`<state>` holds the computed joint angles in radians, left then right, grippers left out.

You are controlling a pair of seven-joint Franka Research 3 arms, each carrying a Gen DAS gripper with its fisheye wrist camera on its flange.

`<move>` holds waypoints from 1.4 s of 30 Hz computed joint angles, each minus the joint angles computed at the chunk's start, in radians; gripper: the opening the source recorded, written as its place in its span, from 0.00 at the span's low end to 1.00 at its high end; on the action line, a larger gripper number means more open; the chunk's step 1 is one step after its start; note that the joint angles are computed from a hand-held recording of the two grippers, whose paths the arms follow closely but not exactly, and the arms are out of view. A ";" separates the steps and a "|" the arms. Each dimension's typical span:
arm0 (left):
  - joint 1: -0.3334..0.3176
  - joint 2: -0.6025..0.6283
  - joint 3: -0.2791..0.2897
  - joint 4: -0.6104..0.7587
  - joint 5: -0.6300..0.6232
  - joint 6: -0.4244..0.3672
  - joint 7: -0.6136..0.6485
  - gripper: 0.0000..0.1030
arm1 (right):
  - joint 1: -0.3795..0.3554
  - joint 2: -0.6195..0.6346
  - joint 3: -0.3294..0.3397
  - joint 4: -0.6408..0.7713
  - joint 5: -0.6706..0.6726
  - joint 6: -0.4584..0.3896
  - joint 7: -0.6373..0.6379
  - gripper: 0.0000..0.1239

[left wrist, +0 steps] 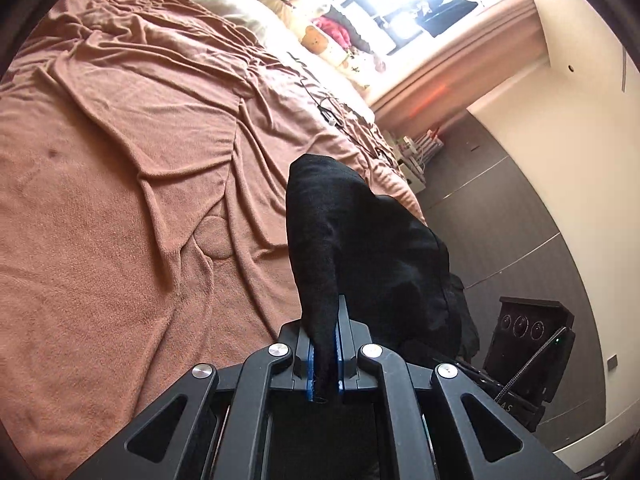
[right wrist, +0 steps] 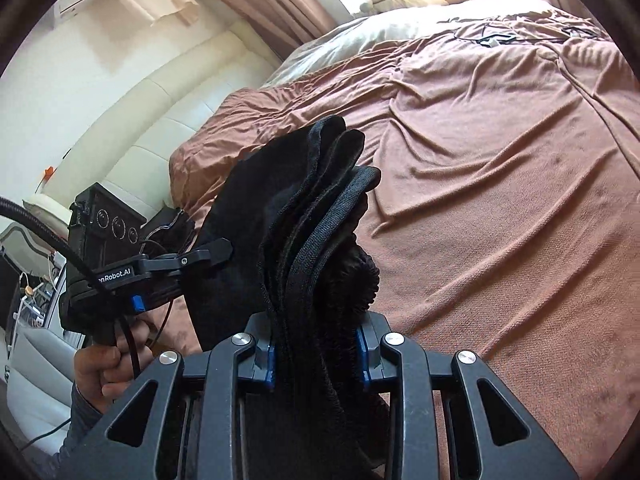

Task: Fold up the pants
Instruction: 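Lift the folded shorts off the bed with both grippers and carry them away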

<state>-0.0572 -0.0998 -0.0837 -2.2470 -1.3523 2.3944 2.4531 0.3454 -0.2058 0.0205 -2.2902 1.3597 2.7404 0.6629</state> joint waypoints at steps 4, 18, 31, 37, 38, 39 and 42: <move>-0.007 -0.068 0.006 -0.041 -0.017 0.005 0.018 0.07 | 0.018 -0.086 0.006 -0.068 0.036 0.039 -0.059 0.20; -0.059 -0.325 0.081 -0.182 0.001 0.018 0.012 0.07 | 0.112 -0.311 0.019 -0.213 0.011 0.159 -0.029 0.20; -0.098 -0.609 0.193 -0.283 0.134 0.017 -0.064 0.07 | 0.267 -0.462 0.022 -0.283 -0.118 0.311 0.074 0.20; -0.113 -0.737 0.249 -0.332 0.240 0.033 -0.123 0.07 | 0.397 -0.486 -0.016 -0.303 -0.160 0.408 0.078 0.20; -0.114 -0.756 0.258 -0.340 0.258 0.036 -0.133 0.07 | 0.418 -0.490 -0.023 -0.306 -0.165 0.420 0.081 0.20; -0.111 -0.777 0.262 -0.350 0.281 0.042 -0.147 0.07 | 0.453 -0.487 -0.047 -0.306 -0.166 0.434 0.071 0.20; -0.107 -0.835 0.283 -0.374 0.345 0.047 -0.193 0.07 | 0.552 -0.484 -0.104 -0.308 -0.180 0.480 0.049 0.20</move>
<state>-0.1642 -0.9346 0.1993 -2.6213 -1.0076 2.4411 2.2599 0.8976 -0.6900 -0.0838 -2.5978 1.1799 3.2203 0.7119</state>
